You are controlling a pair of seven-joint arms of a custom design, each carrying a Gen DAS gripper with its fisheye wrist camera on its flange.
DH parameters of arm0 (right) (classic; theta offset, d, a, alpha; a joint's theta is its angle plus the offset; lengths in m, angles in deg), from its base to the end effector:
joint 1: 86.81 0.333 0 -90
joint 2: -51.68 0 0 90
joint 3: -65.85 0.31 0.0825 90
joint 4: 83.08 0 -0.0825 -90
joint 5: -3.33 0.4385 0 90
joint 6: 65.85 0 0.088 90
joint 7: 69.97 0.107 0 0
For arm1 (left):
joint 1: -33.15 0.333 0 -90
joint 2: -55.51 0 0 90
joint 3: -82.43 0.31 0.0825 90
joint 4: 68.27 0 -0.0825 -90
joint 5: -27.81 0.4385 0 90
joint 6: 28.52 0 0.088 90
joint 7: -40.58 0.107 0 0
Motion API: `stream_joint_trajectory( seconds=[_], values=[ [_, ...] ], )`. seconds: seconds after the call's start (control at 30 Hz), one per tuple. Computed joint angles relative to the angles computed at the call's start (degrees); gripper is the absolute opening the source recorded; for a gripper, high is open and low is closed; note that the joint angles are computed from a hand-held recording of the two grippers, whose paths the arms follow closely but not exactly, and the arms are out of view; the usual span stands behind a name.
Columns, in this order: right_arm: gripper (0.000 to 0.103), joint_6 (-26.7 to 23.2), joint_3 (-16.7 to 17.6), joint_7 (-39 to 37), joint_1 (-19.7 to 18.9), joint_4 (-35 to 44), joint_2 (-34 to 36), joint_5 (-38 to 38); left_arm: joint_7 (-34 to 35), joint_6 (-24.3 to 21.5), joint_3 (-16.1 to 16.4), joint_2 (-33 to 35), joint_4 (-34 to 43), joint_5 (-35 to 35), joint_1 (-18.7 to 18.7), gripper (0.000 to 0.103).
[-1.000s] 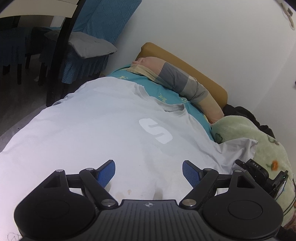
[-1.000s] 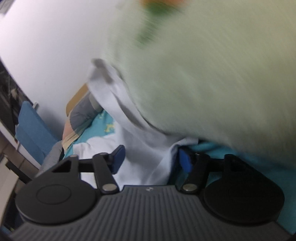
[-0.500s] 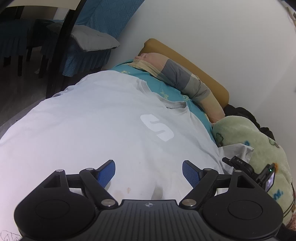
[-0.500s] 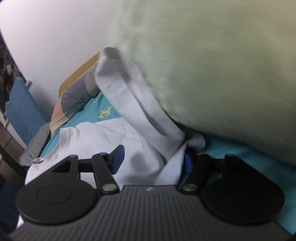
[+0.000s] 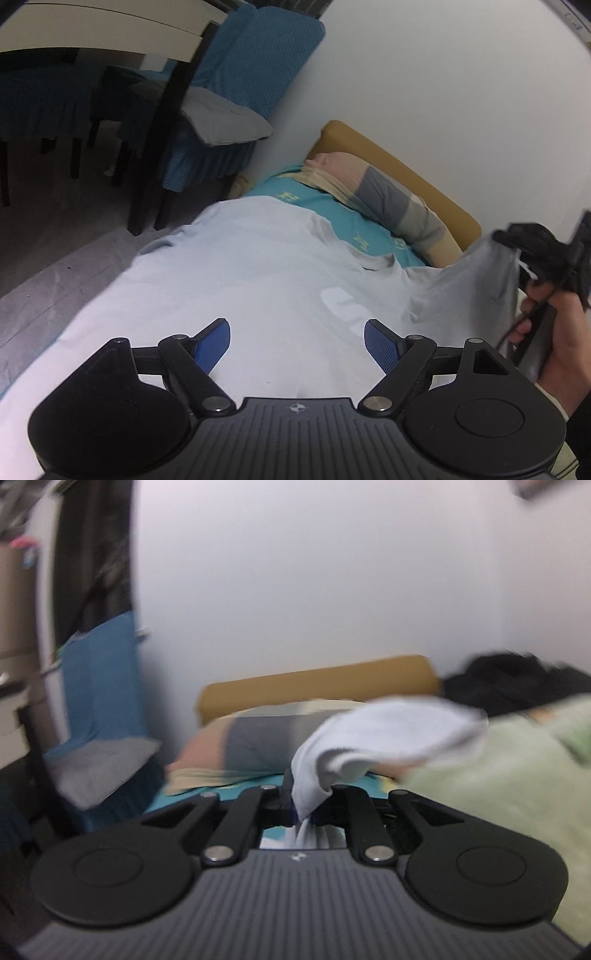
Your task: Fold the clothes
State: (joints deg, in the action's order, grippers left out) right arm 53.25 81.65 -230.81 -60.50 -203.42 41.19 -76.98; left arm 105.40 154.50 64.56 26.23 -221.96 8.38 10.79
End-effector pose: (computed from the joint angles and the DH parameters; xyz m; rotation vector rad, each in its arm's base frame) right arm 0.4625 0.3602 0.5280 -1.0669 1.7581 -1.2794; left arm 0.3731 -0.2791 0.4725 -1.8621 1.7873 -1.3927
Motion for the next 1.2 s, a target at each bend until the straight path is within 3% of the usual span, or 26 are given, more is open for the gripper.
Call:
stream_joint_trajectory(
  seconds=[0.17, 0.27, 0.33, 0.37, 0.4, 0.47, 0.6, 0.73, 0.9, 1.07, 1.2],
  values=[
    [0.011, 0.39, -0.79, -16.10, 3.64, 15.70, 17.68, 3.17, -0.38, -1.30, 2.93, -0.59, -0.88, -1.47, -0.78, 0.082],
    [0.013, 1.02, -1.71, -24.95, 6.12, 20.99, 24.78, 7.59, 0.22, -1.62, 4.88, 0.36, -0.83, -2.17, -1.52, 0.082],
    [0.016, 4.47, -2.46, -28.73, 6.13, 23.29, 27.80, 12.75, 1.63, -1.51, 6.91, 1.43, -0.64, -2.67, -2.93, 0.082],
    [0.035, 7.41, -2.91, -29.66, 5.59, 24.44, 29.04, 15.53, 2.03, -1.69, 7.02, 2.00, -0.37, -2.78, -2.85, 0.082],
    [0.062, 9.80, -3.52, -28.28, 5.61, 23.69, 28.62, 16.50, 2.64, -1.73, 7.44, 2.62, -0.08, -2.97, -3.24, 0.082],
    [0.087, 13.48, -5.57, -21.03, 7.00, 20.17, 25.81, 13.49, 3.91, -1.94, 7.99, 3.67, 0.51, -3.31, -3.91, 0.082],
    [0.089, 18.60, -7.53, -8.86, 9.02, 12.10, 17.01, 9.37, 6.46, -2.46, 7.79, 4.54, 1.25, -3.62, -4.60, 0.082],
    [0.089, 13.53, -4.47, 0.37, 10.13, 5.68, 8.00, 5.11, 8.03, -2.76, 6.08, 3.72, 1.19, -3.25, -4.06, 0.082],
    [0.089, 0.89, 4.74, 4.10, 12.28, -4.79, -7.02, 11.24, 9.00, -4.03, 4.43, 0.09, -0.36, -2.58, -4.93, 0.082],
    [0.089, -10.29, 13.24, 3.12, 15.77, -8.93, -16.24, 23.39, 13.87, -8.84, 9.77, -5.73, -2.97, -6.34, -15.25, 0.082],
    [0.089, -18.95, 19.09, 4.93, 18.06, -9.10, -19.59, 29.98, 20.27, -15.52, 13.69, -11.45, -4.35, -11.60, -23.64, 0.081]
  ],
)
